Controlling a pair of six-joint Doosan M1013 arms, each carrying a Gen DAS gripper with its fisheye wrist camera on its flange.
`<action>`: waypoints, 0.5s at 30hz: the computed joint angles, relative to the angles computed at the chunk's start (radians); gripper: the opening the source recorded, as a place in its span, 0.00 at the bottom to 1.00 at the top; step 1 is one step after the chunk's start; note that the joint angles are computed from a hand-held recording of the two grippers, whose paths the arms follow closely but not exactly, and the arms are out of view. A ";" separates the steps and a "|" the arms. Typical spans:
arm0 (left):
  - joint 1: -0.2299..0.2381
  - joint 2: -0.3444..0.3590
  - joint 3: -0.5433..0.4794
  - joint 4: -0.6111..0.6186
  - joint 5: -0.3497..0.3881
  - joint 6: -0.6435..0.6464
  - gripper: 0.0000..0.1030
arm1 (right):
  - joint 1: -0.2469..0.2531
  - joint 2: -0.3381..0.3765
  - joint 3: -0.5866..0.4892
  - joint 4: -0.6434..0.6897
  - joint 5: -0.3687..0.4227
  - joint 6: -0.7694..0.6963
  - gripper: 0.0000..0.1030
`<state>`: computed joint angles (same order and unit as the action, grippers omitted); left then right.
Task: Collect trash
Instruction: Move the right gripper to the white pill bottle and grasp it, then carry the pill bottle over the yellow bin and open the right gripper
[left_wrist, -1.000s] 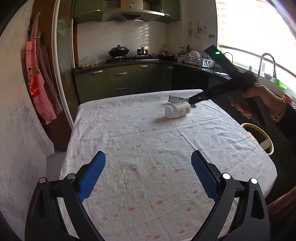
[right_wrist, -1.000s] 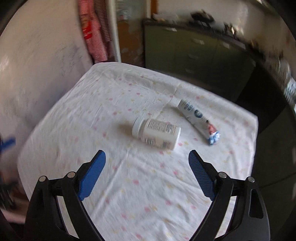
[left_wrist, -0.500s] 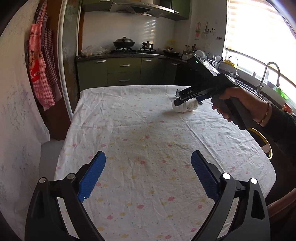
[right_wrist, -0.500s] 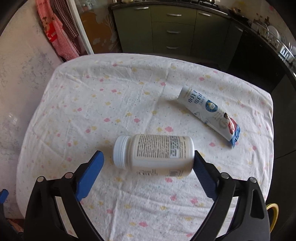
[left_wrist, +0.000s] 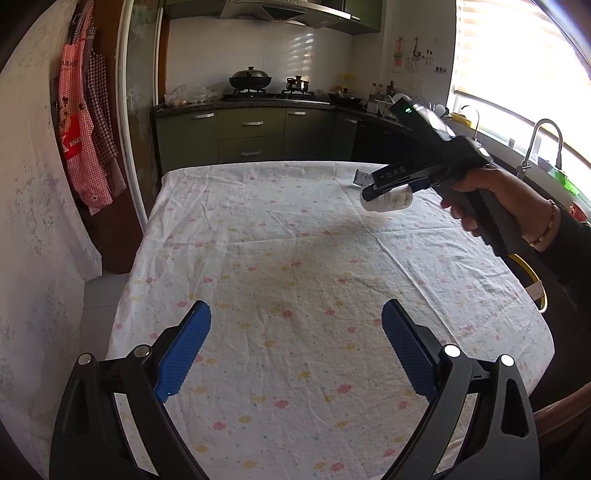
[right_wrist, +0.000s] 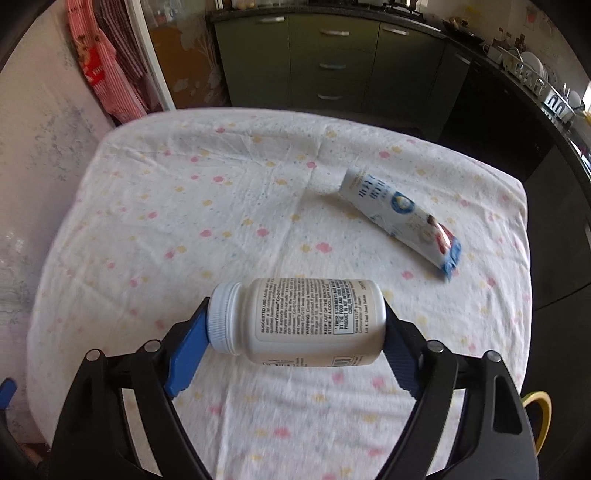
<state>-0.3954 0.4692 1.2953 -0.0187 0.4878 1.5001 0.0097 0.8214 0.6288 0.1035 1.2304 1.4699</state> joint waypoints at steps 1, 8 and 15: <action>-0.003 0.000 -0.001 0.003 0.002 0.002 0.90 | -0.005 -0.023 0.034 0.013 -0.020 -0.008 0.77; -0.027 -0.003 -0.011 -0.008 0.021 0.048 0.90 | -0.078 -0.246 0.357 0.098 -0.196 -0.052 0.77; -0.050 0.003 -0.026 -0.075 0.041 0.136 0.90 | -0.176 -0.406 0.608 -0.069 -0.307 0.100 0.77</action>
<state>-0.4451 0.4721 1.2693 -0.0934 0.5286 1.6364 -0.1664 0.4156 1.2367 0.0345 0.9238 1.5695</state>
